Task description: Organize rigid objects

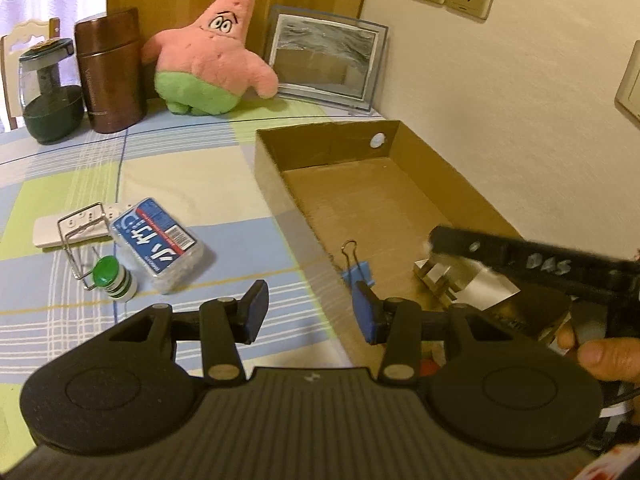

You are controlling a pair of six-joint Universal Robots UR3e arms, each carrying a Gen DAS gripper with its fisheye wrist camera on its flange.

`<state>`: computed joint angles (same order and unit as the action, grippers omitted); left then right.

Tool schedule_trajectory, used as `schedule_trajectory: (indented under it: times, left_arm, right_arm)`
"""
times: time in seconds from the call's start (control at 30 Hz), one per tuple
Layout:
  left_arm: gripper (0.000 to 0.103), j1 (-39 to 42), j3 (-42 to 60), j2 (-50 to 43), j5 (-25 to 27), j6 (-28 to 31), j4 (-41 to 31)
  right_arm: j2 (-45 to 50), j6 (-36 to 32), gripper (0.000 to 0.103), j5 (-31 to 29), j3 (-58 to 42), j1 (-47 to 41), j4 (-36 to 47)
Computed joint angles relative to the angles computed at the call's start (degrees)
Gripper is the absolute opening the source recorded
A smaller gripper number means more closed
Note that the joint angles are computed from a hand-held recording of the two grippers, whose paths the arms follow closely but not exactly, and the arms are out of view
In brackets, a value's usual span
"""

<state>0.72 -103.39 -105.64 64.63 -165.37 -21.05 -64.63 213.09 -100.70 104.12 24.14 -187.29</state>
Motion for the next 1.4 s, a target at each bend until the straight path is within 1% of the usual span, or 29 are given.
schedule_trajectory:
  times: [0.03, 0.1, 0.23, 0.37, 0.57, 0.73, 0.83, 1.03, 1.3, 1.4]
  left_arm:
    - [0.043, 0.2, -0.6, 0.4, 0.2, -0.1, 0.4]
    - [0.044, 0.7, -1.7, 1.2, 0.1, -0.1, 0.4]
    - [0.044, 2.3, -4.6, 3.9, -0.4, 0.5, -0.2]
    - [0.045, 4.6, -8.5, 8.3, -1.4, 1.1, -0.9]
    - [0.047, 8.6, -14.7, 15.9, -3.5, 3.1, -3.2]
    - [0.047, 13.2, -19.9, 23.7, -5.9, 5.3, -7.1]
    - [0.047, 16.5, -23.1, 28.8, -7.3, 7.4, -10.3]
    - [0.048, 25.8, -27.9, 39.1, -11.1, 13.7, -20.3]
    - [0.048, 38.9, -29.7, 50.3, -15.4, 24.3, -35.5]
    - [0.048, 42.4, -29.3, 52.1, -16.5, 26.9, -39.3]
  right_arm:
    - [-0.2, 0.2, 0.076, -1.1, 0.4, 0.4, -1.3]
    - [-0.6, 0.9, 0.077, -3.0, 0.9, 0.9, -2.5]
    - [-2.4, 2.6, 0.077, -5.6, 1.3, 1.7, -1.3]
    - [-4.4, 2.9, 0.078, -7.4, 2.0, 3.7, -0.6]
    - [-6.3, 5.9, 0.078, -12.5, 2.0, 10.2, 2.6]
    - [-5.6, 9.0, 0.079, -16.6, -0.4, 16.8, 6.9]
    - [-4.9, 11.6, 0.079, -17.8, -2.3, 19.9, 9.8]
    - [-2.1, 14.8, 0.079, -19.6, -7.3, 25.2, 14.3]
    - [2.6, 14.5, 0.079, -20.3, -15.7, 29.7, 19.8]
    - [4.5, 13.6, 0.079, -20.3, -19.1, 30.5, 21.3]
